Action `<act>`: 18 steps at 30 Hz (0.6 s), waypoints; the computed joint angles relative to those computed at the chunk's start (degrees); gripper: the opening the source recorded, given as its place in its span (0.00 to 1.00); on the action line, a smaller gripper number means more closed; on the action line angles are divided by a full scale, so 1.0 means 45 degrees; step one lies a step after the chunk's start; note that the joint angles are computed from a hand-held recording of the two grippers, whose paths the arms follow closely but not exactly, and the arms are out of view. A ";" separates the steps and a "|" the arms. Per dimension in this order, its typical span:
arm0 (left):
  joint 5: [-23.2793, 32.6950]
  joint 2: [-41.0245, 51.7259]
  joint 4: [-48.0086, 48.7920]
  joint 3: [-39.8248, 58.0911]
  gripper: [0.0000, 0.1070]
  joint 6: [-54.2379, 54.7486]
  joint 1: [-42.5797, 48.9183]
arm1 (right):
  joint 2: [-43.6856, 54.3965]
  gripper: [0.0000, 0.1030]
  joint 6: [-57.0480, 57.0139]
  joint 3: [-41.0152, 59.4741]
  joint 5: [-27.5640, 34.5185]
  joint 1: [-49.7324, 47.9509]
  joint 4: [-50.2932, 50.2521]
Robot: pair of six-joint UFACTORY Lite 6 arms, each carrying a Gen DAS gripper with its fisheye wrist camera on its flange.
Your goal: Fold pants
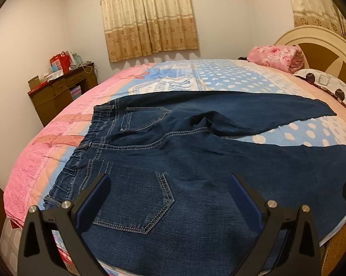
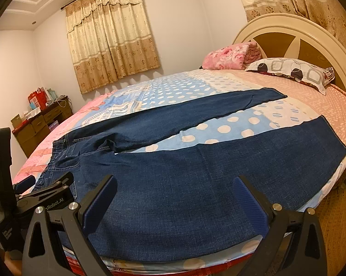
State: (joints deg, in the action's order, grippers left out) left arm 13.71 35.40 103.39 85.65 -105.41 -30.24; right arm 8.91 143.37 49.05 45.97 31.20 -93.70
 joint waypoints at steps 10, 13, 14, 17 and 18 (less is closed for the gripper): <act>-0.0255 0.0014 -0.0020 0.0023 0.96 0.0068 0.0119 | -0.0005 0.99 -0.0002 -0.0008 -0.0036 -0.0013 -0.0007; -0.0291 0.0027 -0.0021 0.0033 0.96 0.0097 0.0122 | -0.0075 0.99 -0.0160 0.0020 -0.0038 0.0033 0.0128; -0.0287 0.0024 -0.0023 0.0029 0.96 0.0090 0.0117 | -0.0025 0.99 -0.0096 0.0030 -0.0034 0.0007 0.0074; -0.0367 0.0043 -0.0174 0.0040 0.96 0.0202 0.0132 | -0.0008 0.99 -0.0149 0.0072 -0.0030 0.0011 0.0112; -0.0401 0.0062 -0.0249 0.0065 0.96 0.0272 0.0136 | -0.0015 0.99 -0.0160 0.0075 -0.0046 0.0008 0.0130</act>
